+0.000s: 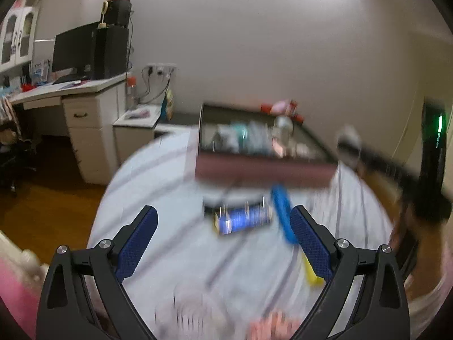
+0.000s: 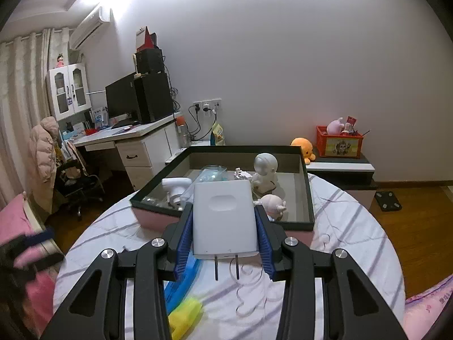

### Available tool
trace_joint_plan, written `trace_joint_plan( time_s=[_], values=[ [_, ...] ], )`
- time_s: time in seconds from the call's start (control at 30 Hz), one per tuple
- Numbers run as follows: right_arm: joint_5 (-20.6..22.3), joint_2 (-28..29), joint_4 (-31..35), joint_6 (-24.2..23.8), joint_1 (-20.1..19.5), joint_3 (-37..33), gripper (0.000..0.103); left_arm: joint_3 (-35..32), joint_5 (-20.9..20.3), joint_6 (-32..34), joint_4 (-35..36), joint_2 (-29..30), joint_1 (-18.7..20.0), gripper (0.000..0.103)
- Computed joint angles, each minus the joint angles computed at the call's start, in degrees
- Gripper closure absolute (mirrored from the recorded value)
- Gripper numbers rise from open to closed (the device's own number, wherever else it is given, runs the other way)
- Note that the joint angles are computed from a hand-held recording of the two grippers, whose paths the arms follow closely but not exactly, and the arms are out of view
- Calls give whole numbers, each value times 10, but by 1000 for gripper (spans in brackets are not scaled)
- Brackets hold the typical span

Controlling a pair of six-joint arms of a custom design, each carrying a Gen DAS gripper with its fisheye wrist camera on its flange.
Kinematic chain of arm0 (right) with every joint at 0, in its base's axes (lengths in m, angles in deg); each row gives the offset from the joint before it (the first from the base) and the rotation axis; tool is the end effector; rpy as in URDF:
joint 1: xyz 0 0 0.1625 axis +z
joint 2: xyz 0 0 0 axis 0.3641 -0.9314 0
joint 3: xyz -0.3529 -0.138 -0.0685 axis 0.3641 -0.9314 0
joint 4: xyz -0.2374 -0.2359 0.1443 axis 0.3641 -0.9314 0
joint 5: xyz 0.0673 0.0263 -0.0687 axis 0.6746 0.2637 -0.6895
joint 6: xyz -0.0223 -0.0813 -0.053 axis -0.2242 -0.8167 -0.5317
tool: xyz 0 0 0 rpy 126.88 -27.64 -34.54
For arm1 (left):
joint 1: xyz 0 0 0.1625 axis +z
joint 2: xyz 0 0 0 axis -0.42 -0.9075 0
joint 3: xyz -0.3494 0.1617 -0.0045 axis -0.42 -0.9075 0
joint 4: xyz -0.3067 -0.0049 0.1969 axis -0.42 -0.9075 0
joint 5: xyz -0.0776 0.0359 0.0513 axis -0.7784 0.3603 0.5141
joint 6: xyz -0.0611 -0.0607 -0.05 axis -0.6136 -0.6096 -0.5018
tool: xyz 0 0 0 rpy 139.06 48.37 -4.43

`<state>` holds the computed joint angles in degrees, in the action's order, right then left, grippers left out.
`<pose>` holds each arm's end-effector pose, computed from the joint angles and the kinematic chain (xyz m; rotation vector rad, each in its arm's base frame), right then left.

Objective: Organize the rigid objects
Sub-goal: 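Lower the block ring with the left tool while the right tool lowers the charger into the box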

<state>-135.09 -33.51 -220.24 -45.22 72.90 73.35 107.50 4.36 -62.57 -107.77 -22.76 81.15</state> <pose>0.1977 -0.8104 0.2264 1.1995 -2.4257 1.0347 -0.1949 -0.6859 0.1003 0.1100 2.1215 -1.2979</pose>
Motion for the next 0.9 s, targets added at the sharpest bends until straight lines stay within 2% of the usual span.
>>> trace_joint_plan(
  time_s=[0.13,0.23,0.33,0.4,0.5,0.6,0.73,0.9],
  values=[
    [4,-56,-50,-1,-2,102,61,71,-17,-95,49,-12,-7,7],
    [2,-86,-77,-4,-3,155,61,83,-17,-123,71,1,-11,7],
    [2,-113,-101,-7,-6,202,61,73,3,-132,87,22,-13,10],
    [4,-129,-116,-11,-8,228,61,53,32,-104,73,43,-15,16],
    [2,-150,-136,-10,-12,261,61,36,55,-88,68,53,-15,45],
    [2,-158,-137,-7,-14,270,61,28,44,-89,80,43,-8,47],
    [2,-153,-129,-8,-14,257,61,-15,44,-40,62,48,-3,48],
    [1,-128,-113,-10,-10,216,61,-143,38,80,33,81,0,48]
  ],
)
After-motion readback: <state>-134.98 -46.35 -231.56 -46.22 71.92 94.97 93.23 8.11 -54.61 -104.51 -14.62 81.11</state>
